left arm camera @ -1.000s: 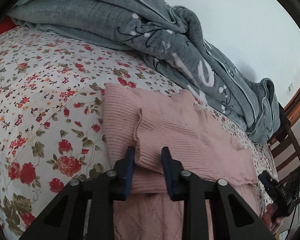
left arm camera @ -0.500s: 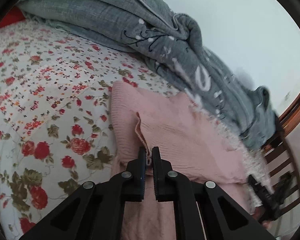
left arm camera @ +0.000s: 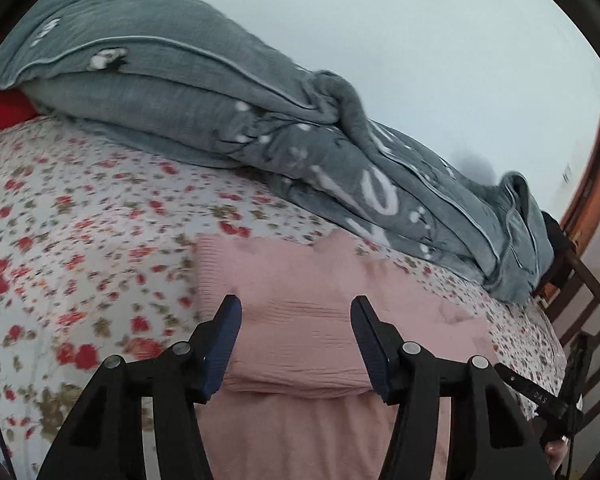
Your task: Fold small clothes
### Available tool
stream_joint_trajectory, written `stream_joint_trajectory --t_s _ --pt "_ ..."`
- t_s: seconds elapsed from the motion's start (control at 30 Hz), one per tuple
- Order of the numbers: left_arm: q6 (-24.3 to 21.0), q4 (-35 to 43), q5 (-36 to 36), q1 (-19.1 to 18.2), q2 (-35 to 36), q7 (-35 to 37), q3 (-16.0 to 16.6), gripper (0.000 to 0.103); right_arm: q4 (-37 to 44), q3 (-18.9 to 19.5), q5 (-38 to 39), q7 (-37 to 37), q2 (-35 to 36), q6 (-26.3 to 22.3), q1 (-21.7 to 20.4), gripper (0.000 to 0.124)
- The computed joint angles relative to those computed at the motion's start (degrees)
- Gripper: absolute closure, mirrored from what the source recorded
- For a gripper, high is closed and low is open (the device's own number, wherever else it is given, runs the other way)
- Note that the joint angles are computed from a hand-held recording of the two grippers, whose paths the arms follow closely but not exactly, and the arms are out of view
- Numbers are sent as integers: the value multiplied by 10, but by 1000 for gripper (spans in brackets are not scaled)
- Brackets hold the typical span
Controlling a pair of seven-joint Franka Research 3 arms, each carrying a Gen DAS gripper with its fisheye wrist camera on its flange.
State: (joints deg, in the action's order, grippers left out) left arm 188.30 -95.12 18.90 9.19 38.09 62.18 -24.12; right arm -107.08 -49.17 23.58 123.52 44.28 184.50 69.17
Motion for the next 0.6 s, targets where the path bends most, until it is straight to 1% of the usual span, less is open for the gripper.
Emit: stream_joint_trajectory --t_s 0.07,0.13,0.17,0.2,0.23,0.27,0.3,0.33,0.47,0.6 --pt "-31 21 4 0 13 13 -12 48 3 -9 -1 4 6 -9 7 67" --pt "-88 51 1 12 35 48 -44 48 7 -19 -8 11 12 -22 14 67" --pt "-117 64 -4 5 41 59 -42 48 8 -22 -14 16 14 -26 15 67" --pt "-154 85 -7 -19 45 59 -20 48 10 -24 -21 21 15 -31 16 67" --pt "-173 97 -10 -34 48 60 -5 49 10 -28 -28 28 16 -37 19 66" --pt "-180 102 -11 -48 49 61 10 49 10 -30 -36 33 17 -37 20 66" --pt "-177 102 -13 -60 46 60 25 48 10 -30 -43 38 16 -38 19 65" --pt "-173 99 -18 -65 44 63 30 47 9 -30 -49 43 15 -38 19 64" --pt "-167 92 -48 -69 41 87 35 46 7 -29 -66 56 12 -37 17 63" --pt "-164 90 -74 -81 37 107 48 46 6 -24 -73 62 8 -33 13 63"
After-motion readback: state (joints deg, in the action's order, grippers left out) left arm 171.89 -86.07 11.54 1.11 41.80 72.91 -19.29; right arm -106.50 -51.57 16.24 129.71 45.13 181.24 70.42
